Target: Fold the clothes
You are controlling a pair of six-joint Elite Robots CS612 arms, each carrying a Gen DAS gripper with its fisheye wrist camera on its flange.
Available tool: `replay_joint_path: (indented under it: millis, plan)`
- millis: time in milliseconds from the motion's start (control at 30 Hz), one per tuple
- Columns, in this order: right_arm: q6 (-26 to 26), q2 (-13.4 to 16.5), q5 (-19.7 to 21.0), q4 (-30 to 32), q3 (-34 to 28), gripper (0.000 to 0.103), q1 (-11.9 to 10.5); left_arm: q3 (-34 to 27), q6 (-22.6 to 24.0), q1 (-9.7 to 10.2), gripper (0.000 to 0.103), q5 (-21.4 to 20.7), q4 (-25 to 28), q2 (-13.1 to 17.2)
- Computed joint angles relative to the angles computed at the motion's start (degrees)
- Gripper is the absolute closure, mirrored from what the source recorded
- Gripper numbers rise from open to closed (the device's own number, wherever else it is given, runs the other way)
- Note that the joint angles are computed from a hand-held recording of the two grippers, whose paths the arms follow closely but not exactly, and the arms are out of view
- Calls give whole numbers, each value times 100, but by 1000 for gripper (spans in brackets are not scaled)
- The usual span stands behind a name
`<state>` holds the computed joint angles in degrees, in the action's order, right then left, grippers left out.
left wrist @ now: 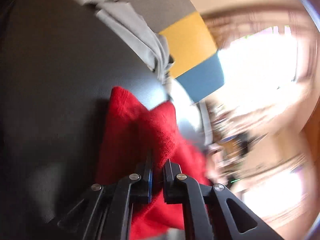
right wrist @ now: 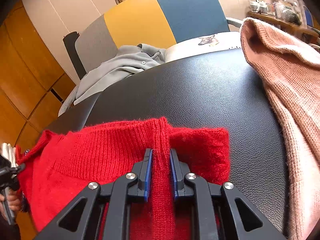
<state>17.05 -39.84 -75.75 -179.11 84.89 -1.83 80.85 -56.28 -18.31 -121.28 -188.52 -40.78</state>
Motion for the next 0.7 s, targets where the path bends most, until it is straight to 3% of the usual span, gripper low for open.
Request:
replay_joint_path:
  millis: [67,133,200,367,500,600,633,667,700]
  plan:
    - [-22,2,-11,13,-9,85,4,88,78,19,98,-46,163,-43]
    - [-48,0,-38,24,-13,84,16,160,701,-47,95,269,807,-191]
    - [-84,-5,-93,41,-18,83,34,174,1319,-134,81,687,1419,-320]
    - [-171,-9,-223,100,-45,81,72,-168,3023,-472,76,2191,2565,-472]
    - [-98,5,-17,1,-21,78,29,-611,3813,-567,74,2602,2967,-336]
    - [-81,61,564,-195,-17,43,-55,-950,3593,-470,74,2257,2878,-143]
    - [-221,78,755,-184,-46,26,-59,-1087,3226,-386,73,1945,2758,-32]
    - [-418,70,715,-71,-81,15,-21,-1224,2764,-298,72,1601,2632,86]
    - [-667,51,524,116,-128,12,50,-1310,2327,-229,70,1379,2510,168]
